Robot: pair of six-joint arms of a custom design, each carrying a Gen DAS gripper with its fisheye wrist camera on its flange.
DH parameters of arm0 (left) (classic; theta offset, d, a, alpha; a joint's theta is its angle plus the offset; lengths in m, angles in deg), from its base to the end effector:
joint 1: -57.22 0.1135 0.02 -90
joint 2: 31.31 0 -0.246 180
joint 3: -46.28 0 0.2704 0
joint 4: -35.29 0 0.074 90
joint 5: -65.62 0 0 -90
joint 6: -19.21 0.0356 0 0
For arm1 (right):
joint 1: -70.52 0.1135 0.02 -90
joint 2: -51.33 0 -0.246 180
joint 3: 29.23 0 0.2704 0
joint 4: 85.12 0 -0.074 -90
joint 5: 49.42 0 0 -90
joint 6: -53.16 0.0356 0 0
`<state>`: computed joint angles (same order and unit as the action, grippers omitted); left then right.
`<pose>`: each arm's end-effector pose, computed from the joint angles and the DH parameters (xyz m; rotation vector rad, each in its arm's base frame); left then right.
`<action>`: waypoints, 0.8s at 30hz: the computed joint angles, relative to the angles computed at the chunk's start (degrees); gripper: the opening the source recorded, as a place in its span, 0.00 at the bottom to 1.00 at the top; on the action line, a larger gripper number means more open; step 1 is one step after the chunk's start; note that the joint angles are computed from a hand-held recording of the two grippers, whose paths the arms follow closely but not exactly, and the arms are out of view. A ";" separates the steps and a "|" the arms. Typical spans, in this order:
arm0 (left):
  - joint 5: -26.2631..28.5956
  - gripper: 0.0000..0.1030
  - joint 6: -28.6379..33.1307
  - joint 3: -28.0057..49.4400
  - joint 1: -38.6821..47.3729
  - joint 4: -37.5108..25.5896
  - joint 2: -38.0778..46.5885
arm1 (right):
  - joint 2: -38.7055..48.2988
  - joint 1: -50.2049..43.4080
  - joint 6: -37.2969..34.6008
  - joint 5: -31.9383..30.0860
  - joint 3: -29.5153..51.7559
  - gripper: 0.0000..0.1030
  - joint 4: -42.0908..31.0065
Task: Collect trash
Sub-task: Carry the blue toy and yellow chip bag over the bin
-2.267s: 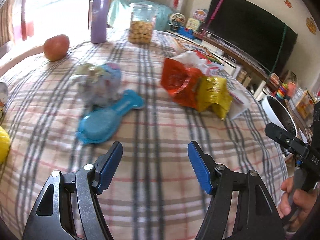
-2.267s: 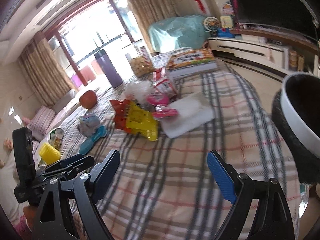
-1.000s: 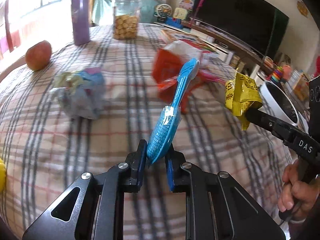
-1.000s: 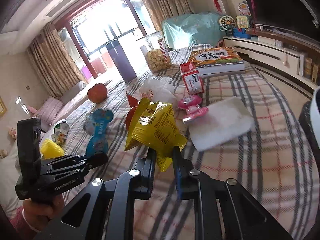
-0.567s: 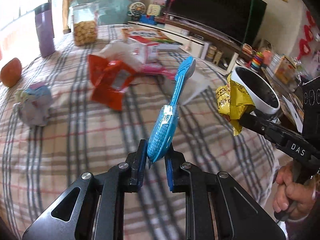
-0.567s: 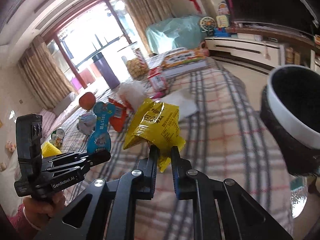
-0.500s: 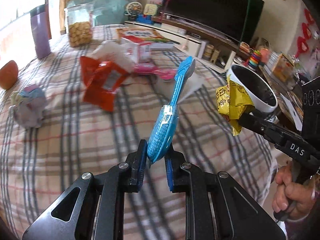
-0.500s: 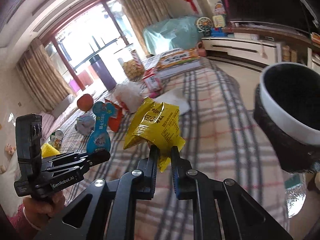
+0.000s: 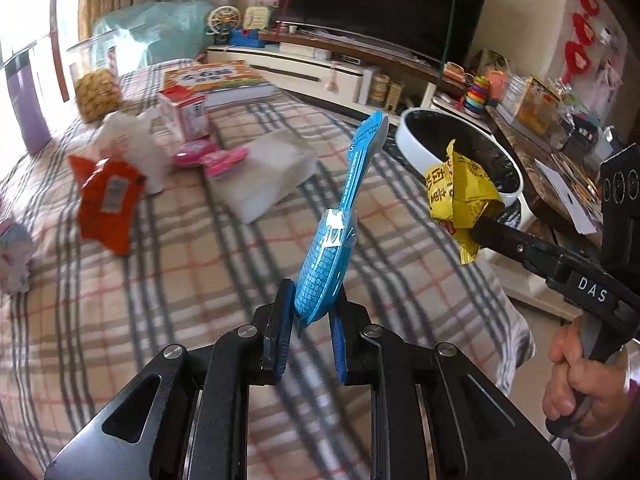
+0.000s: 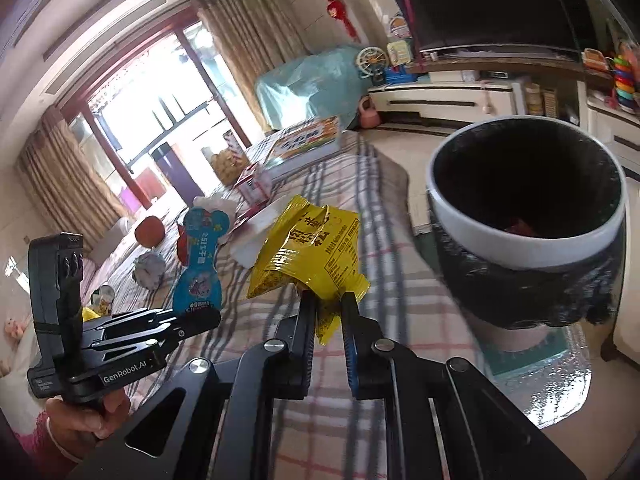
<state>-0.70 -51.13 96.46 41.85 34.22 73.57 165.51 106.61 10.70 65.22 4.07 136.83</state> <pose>0.2849 -0.0931 0.0424 0.9023 2.3252 -0.4927 0.2078 0.1331 0.0041 0.4453 2.1536 0.3406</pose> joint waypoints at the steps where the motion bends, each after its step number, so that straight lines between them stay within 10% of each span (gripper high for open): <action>1: -0.05 0.15 0.05 -0.06 -0.37 -0.23 -0.28 | -0.43 -0.08 0.20 0.42 -0.85 0.12 0.48; 24: -6.07 0.15 -5.28 3.92 -15.90 -1.55 -0.92 | -8.13 -6.17 -0.50 1.97 -13.71 0.12 7.19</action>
<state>-6.77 -56.41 100.38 25.95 32.67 72.65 157.38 100.44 10.20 67.19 -9.64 144.02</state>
